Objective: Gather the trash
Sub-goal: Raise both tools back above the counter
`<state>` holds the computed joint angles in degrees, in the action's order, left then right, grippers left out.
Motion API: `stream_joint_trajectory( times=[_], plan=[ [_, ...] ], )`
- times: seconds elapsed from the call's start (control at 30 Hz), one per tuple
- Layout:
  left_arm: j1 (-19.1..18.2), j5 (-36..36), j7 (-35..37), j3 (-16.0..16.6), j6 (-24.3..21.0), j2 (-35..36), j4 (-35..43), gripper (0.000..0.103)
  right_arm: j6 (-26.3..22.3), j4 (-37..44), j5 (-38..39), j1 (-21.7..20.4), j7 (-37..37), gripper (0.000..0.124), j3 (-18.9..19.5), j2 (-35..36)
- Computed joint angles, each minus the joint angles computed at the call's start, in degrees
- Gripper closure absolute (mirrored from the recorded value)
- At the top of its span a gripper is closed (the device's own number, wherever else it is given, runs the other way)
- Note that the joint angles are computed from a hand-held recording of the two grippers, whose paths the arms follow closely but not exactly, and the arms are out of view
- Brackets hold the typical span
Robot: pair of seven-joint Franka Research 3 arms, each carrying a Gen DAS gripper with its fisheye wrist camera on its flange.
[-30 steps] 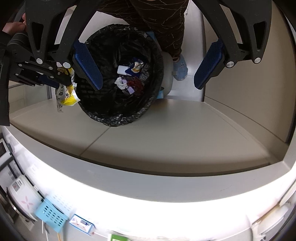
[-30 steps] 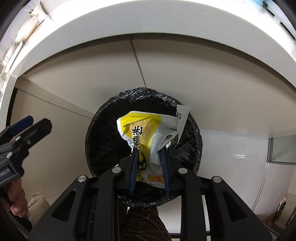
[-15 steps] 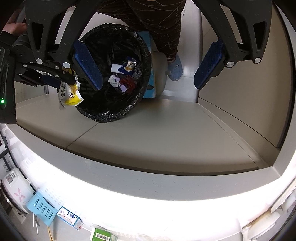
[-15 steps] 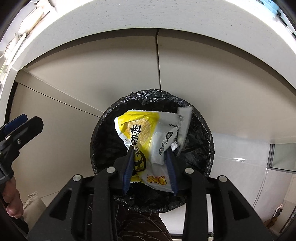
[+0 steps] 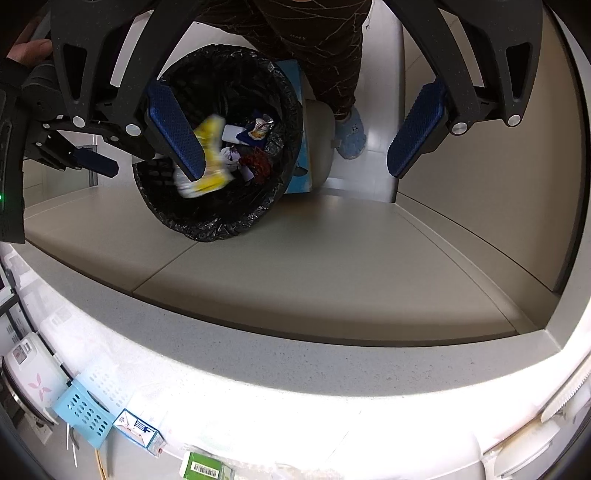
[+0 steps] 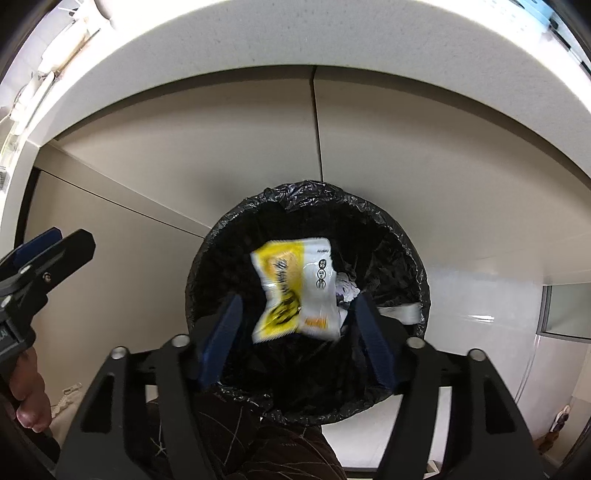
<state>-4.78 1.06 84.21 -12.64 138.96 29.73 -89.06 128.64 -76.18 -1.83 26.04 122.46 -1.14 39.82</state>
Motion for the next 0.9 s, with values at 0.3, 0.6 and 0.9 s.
stream_joint_trajectory(
  times=[0.3,0.6,0.9],
  plan=[
    [0.2,-0.4,-0.5,-0.1,-1.1,0.3,0.0,0.006,1.1,-2.6,-1.6,0.7,3.0,0.046,-1.0,-2.3],
    [0.1,-0.7,-0.5,0.2,-6.9,-1.0,5.5,0.006,1.8,-2.2,-6.1,1.4,6.1,0.034,-2.0,-7.0],
    [-0.3,-1.6,-0.1,0.5,-11.3,2.4,18.7,0.006,2.4,2.2,-11.3,1.8,8.4,0.03,-3.0,-8.7]
  ],
)
